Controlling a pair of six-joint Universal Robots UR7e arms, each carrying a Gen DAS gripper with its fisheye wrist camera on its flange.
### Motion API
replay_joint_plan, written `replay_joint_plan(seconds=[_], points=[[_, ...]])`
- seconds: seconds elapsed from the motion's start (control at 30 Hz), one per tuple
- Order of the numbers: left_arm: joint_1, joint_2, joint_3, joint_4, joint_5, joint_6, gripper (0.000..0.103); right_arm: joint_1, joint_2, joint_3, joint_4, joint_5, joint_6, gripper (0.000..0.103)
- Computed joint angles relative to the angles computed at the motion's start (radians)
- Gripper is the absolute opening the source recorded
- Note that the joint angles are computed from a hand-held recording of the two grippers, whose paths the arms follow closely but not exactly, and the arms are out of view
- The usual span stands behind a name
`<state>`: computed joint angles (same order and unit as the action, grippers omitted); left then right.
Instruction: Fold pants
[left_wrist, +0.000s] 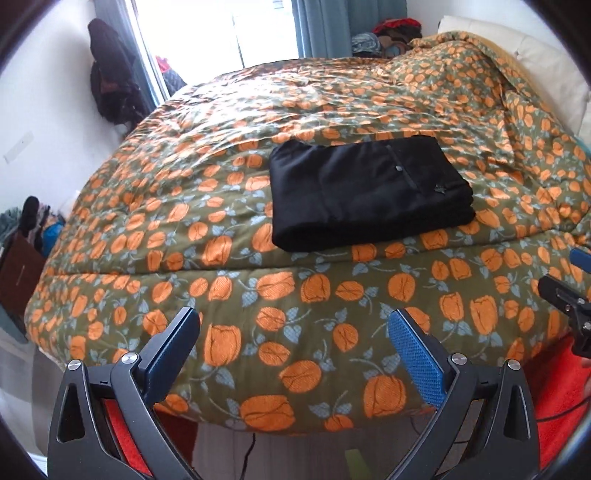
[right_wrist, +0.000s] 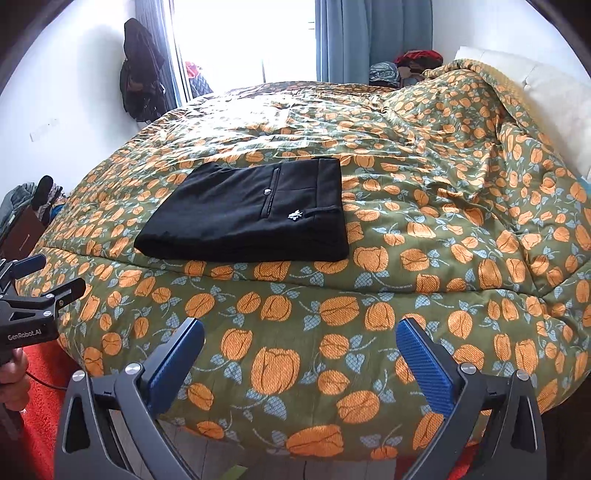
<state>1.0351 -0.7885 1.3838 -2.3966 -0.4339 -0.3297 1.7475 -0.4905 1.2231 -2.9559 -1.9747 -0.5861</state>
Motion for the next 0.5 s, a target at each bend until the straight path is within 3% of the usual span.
replay_joint_plan(seconds=[0.2,0.5], points=[[-0.016,-0.026,0.028,0.087,0.013,-0.049,0.102,0.026,-0.046,0.049,0.017,-0.005,0.010,0.102],[-0.034,-0.062,0.027,0.145,-0.060,-0.088,0.102,0.054,-0.054,0.055,0.098,-0.081,0.026,0.102]])
